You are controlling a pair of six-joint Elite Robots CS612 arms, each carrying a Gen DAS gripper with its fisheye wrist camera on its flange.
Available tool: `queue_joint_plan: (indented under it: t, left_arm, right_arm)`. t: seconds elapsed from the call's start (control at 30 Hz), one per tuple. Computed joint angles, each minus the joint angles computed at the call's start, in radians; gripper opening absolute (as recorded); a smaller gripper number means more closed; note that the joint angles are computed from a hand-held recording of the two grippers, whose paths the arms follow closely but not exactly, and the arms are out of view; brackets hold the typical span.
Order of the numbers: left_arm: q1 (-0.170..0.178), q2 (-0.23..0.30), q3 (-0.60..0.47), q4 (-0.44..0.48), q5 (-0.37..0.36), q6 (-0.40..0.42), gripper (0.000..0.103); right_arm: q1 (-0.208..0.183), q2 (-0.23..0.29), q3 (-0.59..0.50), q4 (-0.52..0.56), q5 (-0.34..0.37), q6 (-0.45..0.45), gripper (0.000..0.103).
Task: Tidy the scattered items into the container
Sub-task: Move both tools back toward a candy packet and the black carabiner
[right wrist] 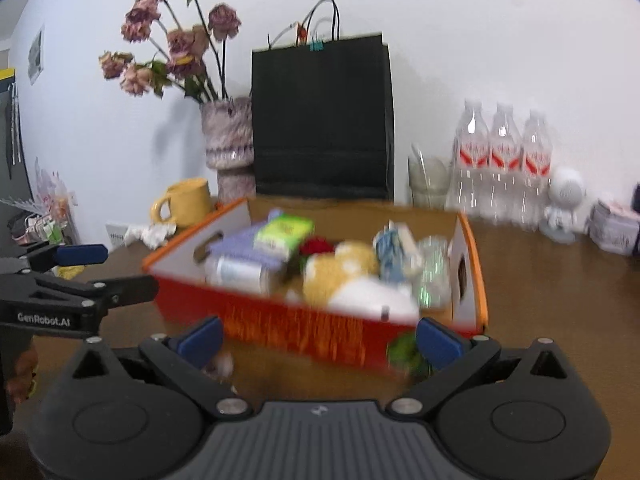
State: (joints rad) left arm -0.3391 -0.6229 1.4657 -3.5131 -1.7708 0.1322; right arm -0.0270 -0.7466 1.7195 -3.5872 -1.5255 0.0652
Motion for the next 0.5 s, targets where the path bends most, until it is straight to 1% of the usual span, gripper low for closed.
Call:
queue_joint_plan:
  t: [0.13,0.17,0.2,0.23,0.3,0.37,0.43,0.47,0.5]
  left_arm:
    - [-0.006,0.005,0.012,0.054,0.000,0.020,0.103]
    - [-0.011,0.006,0.011,0.079,0.011,0.018,0.101]
    - [-0.016,0.008,0.008,0.106,0.018,0.025,0.094]
    - [-0.020,0.011,0.003,0.124,0.018,0.033,0.091]
    - [-0.026,0.015,-0.006,0.159,0.015,0.044,0.080]
    - [-0.027,0.019,-0.013,0.181,-0.002,0.044,0.075]
    - [-0.031,0.022,-0.019,0.194,0.005,0.037,0.069]
    - [-0.032,0.024,-0.022,0.202,0.011,0.034,0.062]
    - [-0.033,0.025,-0.026,0.212,0.011,0.033,0.057]
  right_arm:
    - [0.011,0.014,0.023,0.014,-0.031,0.006,0.103]
    - [0.015,0.017,0.022,0.031,-0.042,0.008,0.103]
    - [0.017,0.018,0.019,0.057,-0.053,0.010,0.103]
    - [0.018,0.020,0.015,0.072,-0.060,0.013,0.103]
    - [0.018,0.023,0.017,0.067,-0.064,0.018,0.103]
    - [0.015,0.023,0.020,0.058,-0.064,0.030,0.103]
    - [0.011,0.024,0.021,0.061,-0.063,0.045,0.103]
    - [0.010,0.024,0.019,0.069,-0.061,0.052,0.103]
    - [0.008,0.024,0.018,0.078,-0.060,0.059,0.103]
